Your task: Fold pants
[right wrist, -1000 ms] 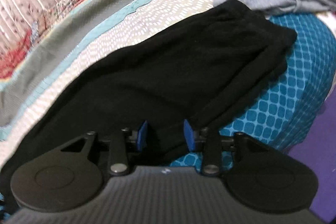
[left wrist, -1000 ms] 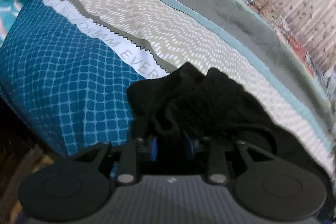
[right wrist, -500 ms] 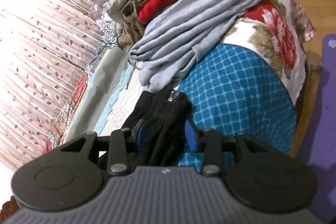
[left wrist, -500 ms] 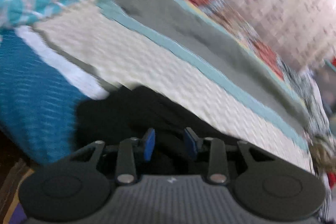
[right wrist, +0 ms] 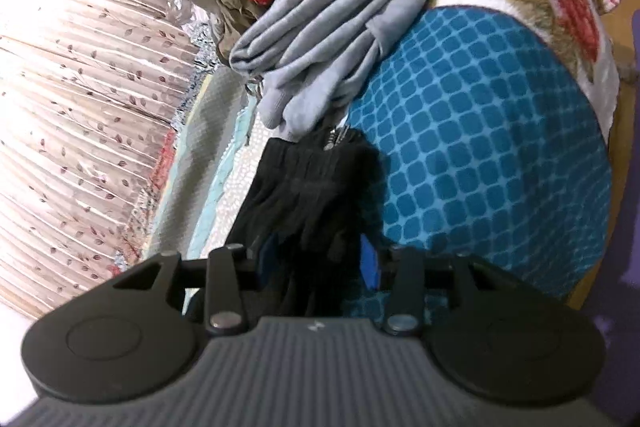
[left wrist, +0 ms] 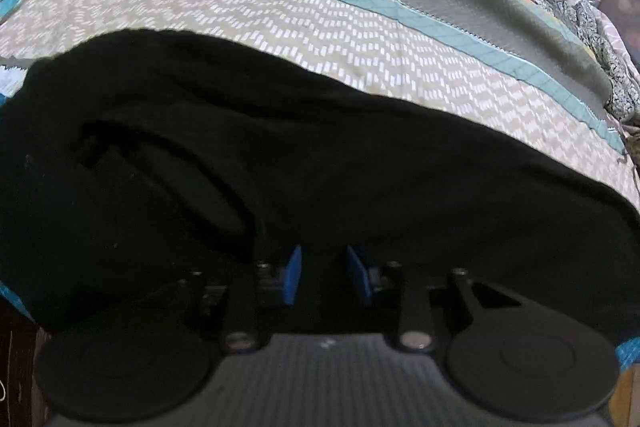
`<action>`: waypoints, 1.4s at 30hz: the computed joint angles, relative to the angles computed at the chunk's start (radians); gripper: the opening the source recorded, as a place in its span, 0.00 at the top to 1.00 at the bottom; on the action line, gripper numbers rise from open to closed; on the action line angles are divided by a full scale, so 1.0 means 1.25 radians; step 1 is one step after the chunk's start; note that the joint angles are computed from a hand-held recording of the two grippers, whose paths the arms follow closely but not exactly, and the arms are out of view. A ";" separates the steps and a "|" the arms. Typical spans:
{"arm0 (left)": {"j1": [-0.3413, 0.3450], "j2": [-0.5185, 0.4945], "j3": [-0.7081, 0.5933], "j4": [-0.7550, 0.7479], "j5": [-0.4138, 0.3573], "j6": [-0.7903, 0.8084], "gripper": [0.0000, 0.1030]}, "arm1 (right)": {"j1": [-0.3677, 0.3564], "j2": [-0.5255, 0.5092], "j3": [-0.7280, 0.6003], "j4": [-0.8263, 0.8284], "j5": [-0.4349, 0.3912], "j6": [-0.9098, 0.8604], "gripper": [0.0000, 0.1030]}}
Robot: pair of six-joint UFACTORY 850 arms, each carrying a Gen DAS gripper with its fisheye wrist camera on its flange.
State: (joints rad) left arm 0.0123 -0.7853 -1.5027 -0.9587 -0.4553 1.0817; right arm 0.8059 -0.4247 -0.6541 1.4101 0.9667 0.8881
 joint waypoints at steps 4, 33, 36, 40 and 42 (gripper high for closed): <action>0.019 0.023 0.005 -0.082 -0.057 0.060 0.72 | 0.000 0.020 -0.027 0.041 0.009 -0.114 0.83; -0.074 -0.080 -0.115 -0.039 -0.390 0.004 0.44 | -0.040 -0.168 -0.481 -0.239 -0.393 -0.849 0.33; -0.088 -0.081 -0.116 -0.015 -0.370 -0.032 0.43 | -0.028 -0.132 -0.427 -0.160 -0.325 -0.850 0.34; -0.111 -0.053 -0.069 0.000 -0.287 0.011 0.67 | -0.015 -0.124 -0.397 -0.004 -0.237 -0.883 0.34; -0.108 -0.041 -0.045 -0.021 -0.269 0.051 0.69 | -0.015 -0.128 -0.392 0.087 -0.199 -0.896 0.34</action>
State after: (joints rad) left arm -0.1232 -0.8361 -1.5585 -0.9847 -0.7912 1.1460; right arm 0.7872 -0.5851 -1.1438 1.5186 0.7182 -0.2317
